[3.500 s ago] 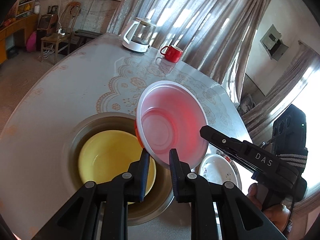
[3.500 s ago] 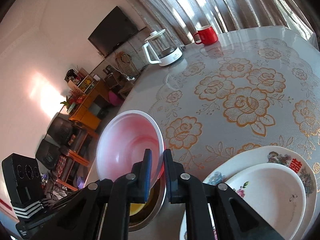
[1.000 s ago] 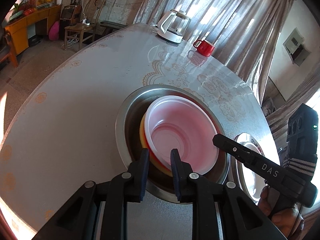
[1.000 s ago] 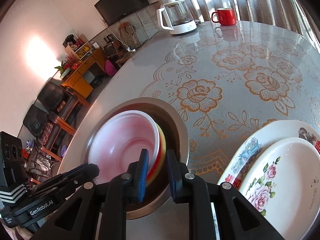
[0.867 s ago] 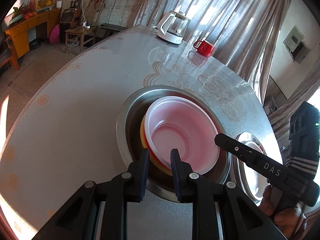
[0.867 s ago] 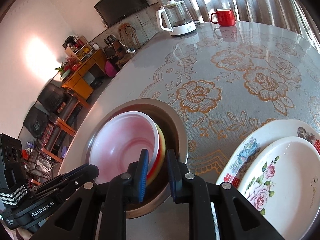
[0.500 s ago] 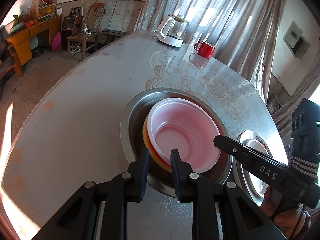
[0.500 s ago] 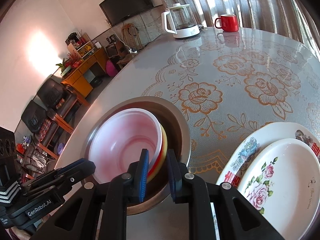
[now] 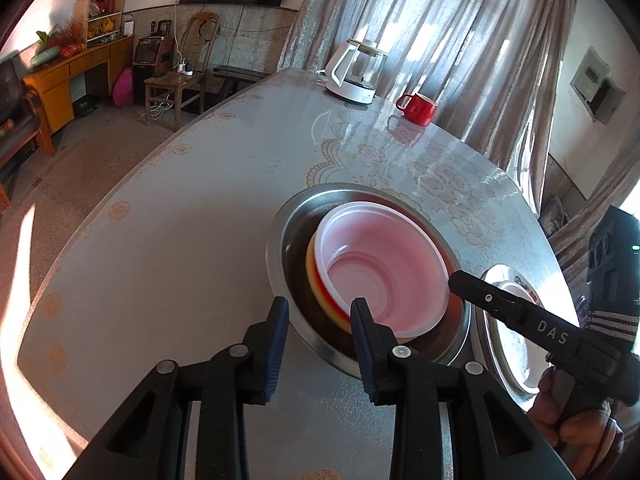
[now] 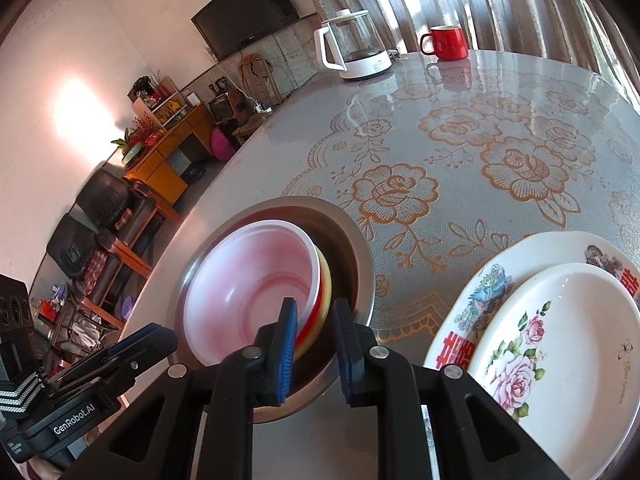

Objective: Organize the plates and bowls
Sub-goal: 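Open the right tool and release the red bowl, then grasp the rim of the steel basin with the right tool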

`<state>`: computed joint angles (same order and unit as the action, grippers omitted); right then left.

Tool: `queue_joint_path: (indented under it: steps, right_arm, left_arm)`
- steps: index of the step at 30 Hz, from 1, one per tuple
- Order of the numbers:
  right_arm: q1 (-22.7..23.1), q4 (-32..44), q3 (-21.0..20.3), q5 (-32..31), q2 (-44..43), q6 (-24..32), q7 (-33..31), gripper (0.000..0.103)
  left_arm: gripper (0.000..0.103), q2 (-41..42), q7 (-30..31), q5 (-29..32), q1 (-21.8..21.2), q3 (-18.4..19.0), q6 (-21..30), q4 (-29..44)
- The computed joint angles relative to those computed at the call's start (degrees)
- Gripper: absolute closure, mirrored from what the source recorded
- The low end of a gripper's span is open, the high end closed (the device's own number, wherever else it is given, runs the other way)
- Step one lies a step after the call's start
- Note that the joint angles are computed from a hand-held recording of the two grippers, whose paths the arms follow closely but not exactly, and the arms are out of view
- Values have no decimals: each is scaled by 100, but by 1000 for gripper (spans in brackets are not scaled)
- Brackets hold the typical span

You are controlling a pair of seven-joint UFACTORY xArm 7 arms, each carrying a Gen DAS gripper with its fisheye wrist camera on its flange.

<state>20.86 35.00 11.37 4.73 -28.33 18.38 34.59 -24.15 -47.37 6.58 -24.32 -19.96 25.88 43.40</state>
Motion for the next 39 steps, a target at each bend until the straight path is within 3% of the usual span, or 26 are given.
queue_joint_path:
  steps: [19, 39]
  right_arm:
    - [-63, -231, -89, 76, -230, -64, 110, 81]
    - [27, -119, -254, 242, 162, -52, -195, 81]
  left_arm:
    - [71, -467, 38, -388, 53, 251, -156, -520]
    - [74, 430, 433, -502, 10, 375, -283, 7]
